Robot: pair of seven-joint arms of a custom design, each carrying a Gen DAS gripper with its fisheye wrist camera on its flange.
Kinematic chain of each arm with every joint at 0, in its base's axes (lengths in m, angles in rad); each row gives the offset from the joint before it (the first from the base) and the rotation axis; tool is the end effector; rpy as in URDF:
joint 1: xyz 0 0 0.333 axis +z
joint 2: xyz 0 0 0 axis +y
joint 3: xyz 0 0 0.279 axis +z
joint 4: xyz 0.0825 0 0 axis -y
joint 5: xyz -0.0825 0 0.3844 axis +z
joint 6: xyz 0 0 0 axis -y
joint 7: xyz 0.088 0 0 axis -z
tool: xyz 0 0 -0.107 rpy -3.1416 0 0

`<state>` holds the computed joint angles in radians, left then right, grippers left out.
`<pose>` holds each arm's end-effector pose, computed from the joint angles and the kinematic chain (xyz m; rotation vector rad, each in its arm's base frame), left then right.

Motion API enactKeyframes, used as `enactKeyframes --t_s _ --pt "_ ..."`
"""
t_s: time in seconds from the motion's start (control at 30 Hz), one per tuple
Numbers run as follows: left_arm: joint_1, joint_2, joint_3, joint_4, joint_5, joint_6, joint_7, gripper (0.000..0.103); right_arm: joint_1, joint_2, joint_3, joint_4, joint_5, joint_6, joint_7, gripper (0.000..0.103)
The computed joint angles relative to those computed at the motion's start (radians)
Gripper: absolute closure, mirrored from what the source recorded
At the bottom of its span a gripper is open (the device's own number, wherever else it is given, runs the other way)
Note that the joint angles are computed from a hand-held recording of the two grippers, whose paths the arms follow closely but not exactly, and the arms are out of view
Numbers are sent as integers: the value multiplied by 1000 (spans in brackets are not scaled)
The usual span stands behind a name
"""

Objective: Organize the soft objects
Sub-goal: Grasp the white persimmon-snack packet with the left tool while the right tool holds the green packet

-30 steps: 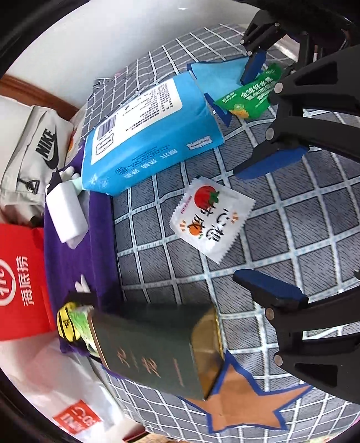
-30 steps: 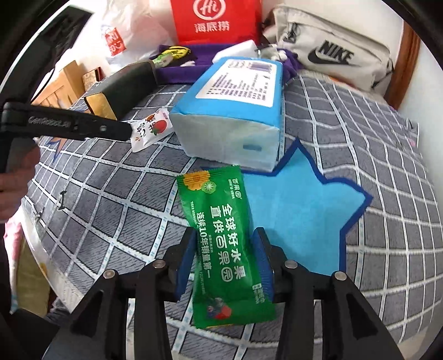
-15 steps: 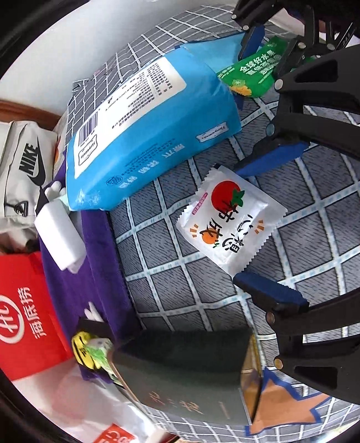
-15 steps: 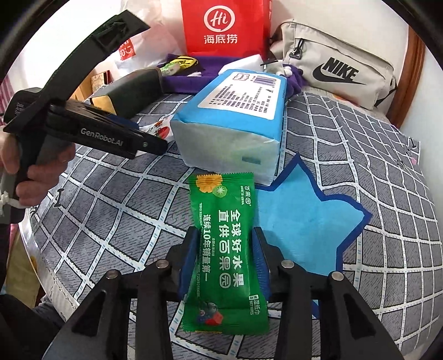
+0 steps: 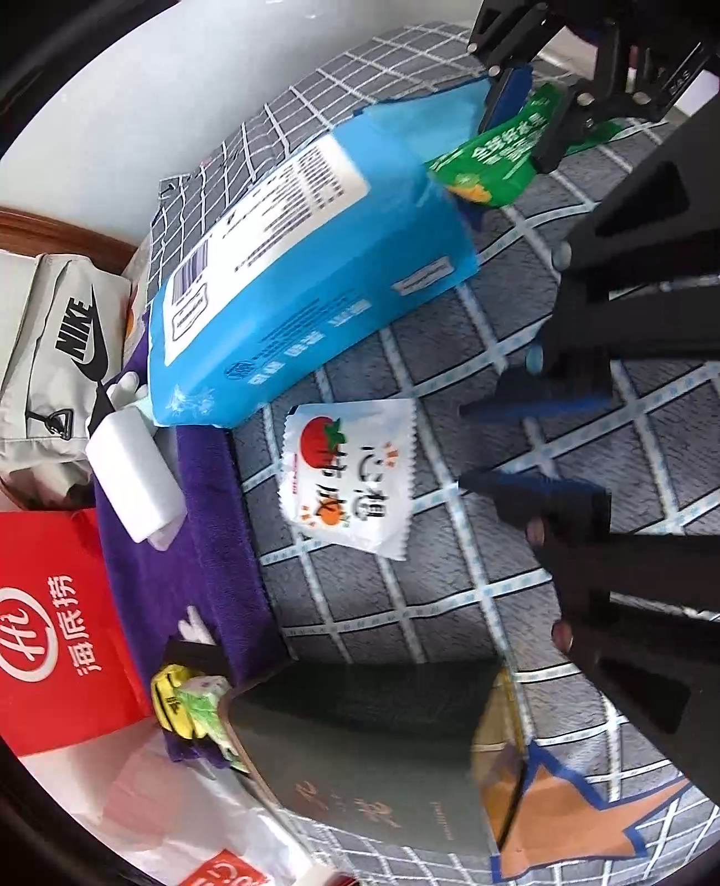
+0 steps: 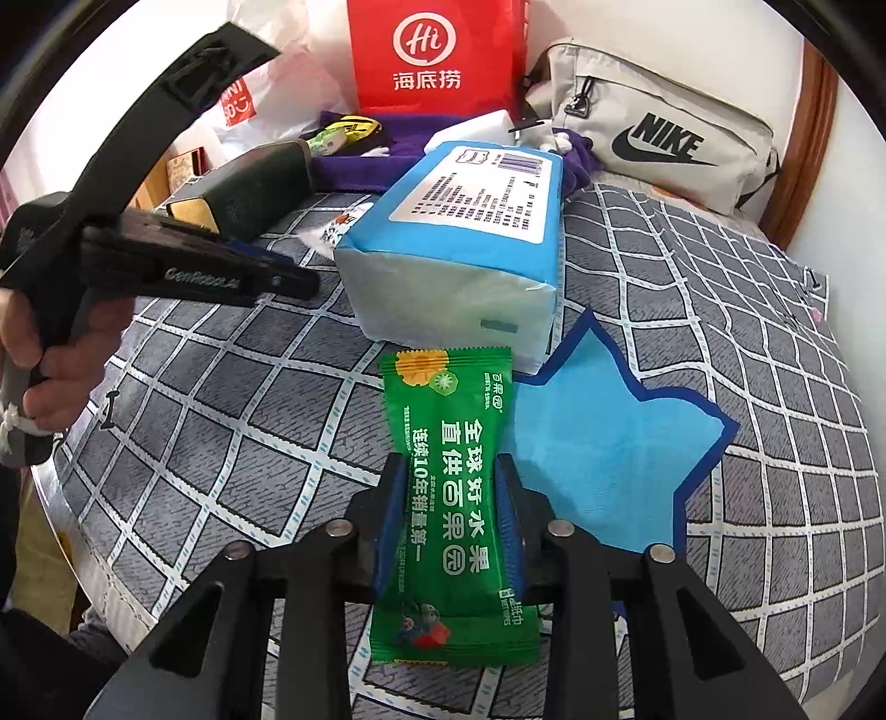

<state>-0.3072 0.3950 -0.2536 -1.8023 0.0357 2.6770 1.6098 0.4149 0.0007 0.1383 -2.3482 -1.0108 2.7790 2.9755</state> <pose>0.5749 -0.3451 0.3536 -1.3613 2.5335 -0.6750 0.4265 0.3075 0.3255 -1.8682 1.8048 -0.6135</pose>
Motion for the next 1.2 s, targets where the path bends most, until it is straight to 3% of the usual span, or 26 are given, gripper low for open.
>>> enactKeyframes --t_s 0.1,0.2,0.3,0.37,0.43,0.73,0.9,1.2 --pt "33 -23 -26 -29 -67 -14 29 97 5 -4 4 0 15 -14 -2 74" --pt "-11 -56 31 -63 13 20 -71 97 8 -10 8 -6 37 -15 -16 74" --pt "25 -57 -2 -51 -44 47 -52 92 6 -19 10 -18 59 -5 -26 74" --pt "42 -45 -24 -26 -81 53 -15 59 2 -25 9 -28 69 7 -29 74" --pt "36 -30 -24 -3 -80 72 -3 43 -5 -27 8 -31 76 17 -32 74" --pt "-23 125 17 217 6 -52 -22 43 -68 -67 -6 -71 54 101 7 76" --pt "-20 193 6 301 1 -102 8 43 -120 -124 -5 -125 80 159 1 76" --pt "-52 215 41 318 55 -62 -6 50 -206 -175 55 -97 27 130 9 76"
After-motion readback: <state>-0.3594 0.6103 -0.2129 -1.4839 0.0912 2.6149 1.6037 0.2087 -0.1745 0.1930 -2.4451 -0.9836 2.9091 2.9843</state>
